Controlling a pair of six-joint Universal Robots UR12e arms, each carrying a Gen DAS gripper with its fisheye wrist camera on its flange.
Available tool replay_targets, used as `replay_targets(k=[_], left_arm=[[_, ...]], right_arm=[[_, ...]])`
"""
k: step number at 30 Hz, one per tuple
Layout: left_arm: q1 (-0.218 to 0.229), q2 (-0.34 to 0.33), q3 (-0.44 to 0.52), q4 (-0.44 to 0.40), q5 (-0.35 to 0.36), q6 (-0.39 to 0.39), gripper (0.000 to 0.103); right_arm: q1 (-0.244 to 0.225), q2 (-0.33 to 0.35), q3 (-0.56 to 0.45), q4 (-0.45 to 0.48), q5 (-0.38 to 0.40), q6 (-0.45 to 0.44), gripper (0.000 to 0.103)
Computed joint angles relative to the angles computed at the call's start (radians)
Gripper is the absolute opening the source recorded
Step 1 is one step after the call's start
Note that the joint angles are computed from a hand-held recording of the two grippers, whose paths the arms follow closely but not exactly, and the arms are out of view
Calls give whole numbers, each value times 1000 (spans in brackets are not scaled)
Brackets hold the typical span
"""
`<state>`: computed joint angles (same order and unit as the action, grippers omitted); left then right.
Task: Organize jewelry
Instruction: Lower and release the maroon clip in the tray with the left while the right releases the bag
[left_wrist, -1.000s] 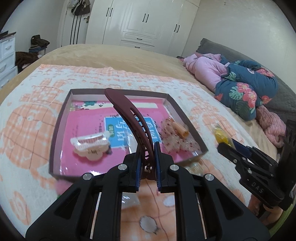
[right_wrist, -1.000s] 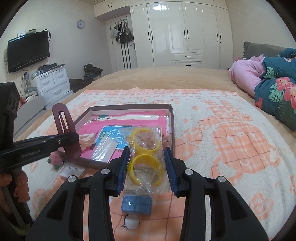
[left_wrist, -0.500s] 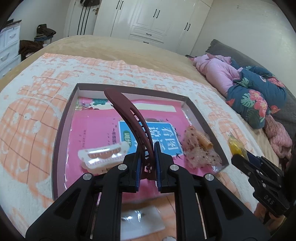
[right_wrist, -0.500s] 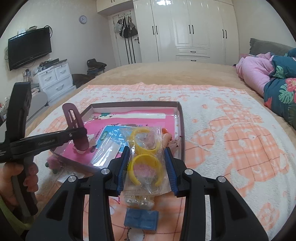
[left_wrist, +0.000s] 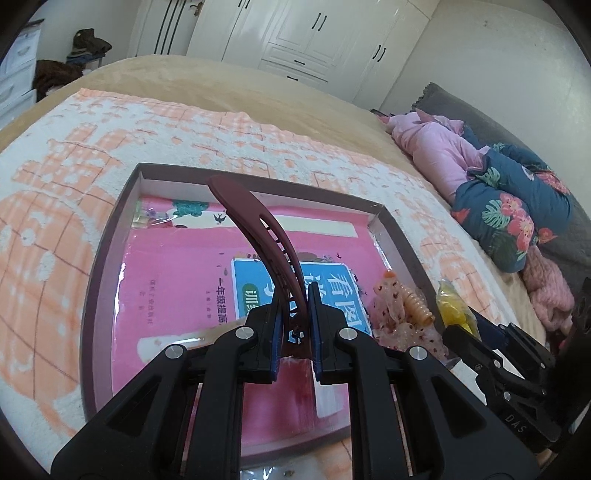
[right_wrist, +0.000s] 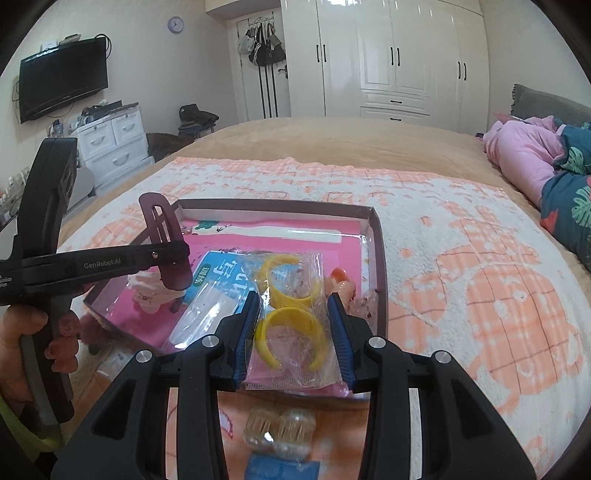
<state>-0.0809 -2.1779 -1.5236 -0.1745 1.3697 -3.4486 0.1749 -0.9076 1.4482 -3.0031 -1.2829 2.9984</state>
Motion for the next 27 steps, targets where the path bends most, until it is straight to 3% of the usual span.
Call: replay_targets(k=[7,16,27], left_arm=[[-12,-16,31,-39,50,39,7],[-5,-23,35,-61,31,30,7],[-8,-21,28,-65,41,29,7]], right_arm=[[11,25,-42,47,-22,-23,36],[24,53,-85,127,-45,-57,37],[26,46,-69,139,-25,-62,46]])
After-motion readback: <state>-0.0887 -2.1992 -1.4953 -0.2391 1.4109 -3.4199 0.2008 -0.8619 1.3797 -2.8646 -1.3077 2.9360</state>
